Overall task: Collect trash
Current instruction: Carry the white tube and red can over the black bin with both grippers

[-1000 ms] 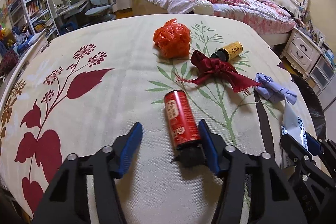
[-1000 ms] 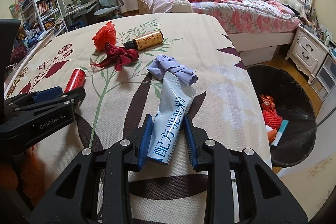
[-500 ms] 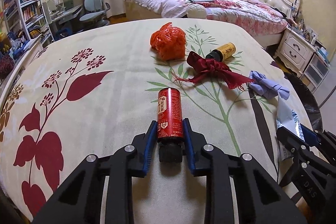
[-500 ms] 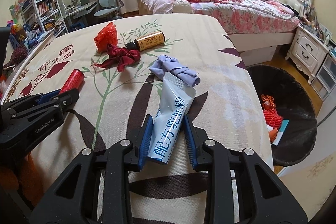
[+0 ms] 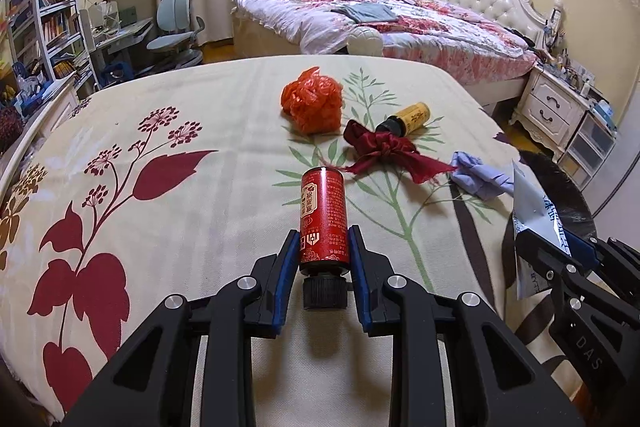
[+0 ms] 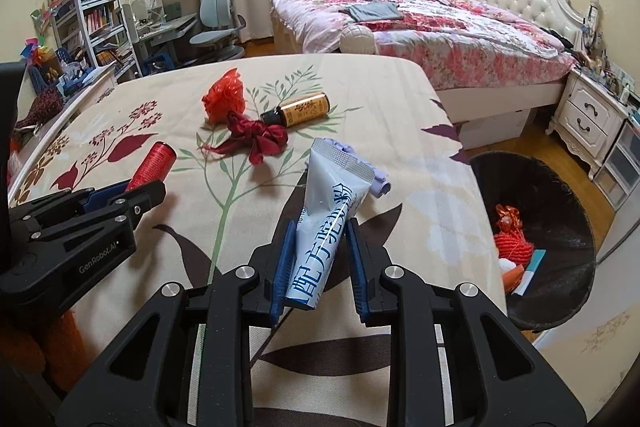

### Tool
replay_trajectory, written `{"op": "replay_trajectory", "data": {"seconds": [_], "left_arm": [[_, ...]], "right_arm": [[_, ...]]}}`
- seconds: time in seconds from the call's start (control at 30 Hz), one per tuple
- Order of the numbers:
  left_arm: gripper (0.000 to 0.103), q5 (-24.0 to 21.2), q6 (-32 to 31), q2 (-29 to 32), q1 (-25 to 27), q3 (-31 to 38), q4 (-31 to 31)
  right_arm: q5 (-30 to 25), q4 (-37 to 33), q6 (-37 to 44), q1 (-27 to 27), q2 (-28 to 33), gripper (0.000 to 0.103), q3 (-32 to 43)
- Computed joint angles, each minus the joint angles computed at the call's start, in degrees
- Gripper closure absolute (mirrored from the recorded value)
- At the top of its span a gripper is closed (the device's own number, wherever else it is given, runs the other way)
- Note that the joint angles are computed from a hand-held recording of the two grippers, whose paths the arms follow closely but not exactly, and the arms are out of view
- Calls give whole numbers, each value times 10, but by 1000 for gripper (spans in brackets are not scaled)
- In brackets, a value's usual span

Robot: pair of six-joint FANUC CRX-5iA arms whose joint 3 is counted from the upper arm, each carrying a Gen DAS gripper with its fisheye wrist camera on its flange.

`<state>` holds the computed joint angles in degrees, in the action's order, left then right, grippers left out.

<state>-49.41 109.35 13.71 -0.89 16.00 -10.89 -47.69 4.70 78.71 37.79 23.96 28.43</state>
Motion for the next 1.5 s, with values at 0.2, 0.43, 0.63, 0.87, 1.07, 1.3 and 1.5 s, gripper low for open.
{"op": "replay_trajectory", "data": {"seconds": [0.2,0.43,0.63,0.87,1.07,1.3,1.5], "left_arm": [[76,12,-10,-2,-7,3,8],[76,20,-24,7,-21,19,18],[76,24,-43,28,-33,46,33],[76,29,-67,67,-53,94,47],[76,18,-88,123,-71,164,60],[76,-15,-105,197,-93,263,64],[76,-56,-112,265,-109,362,61]], "right_arm": [[14,14,-20,-10,-8,78,-7],[26,31,-44,-26,-12,78,-16],[35,55,-66,-42,-12,78,-22],[41,88,-99,-67,3,78,-13],[34,105,-121,-93,29,78,10],[12,110,-136,-121,68,78,52],[-8,115,-143,-137,99,77,85]]}}
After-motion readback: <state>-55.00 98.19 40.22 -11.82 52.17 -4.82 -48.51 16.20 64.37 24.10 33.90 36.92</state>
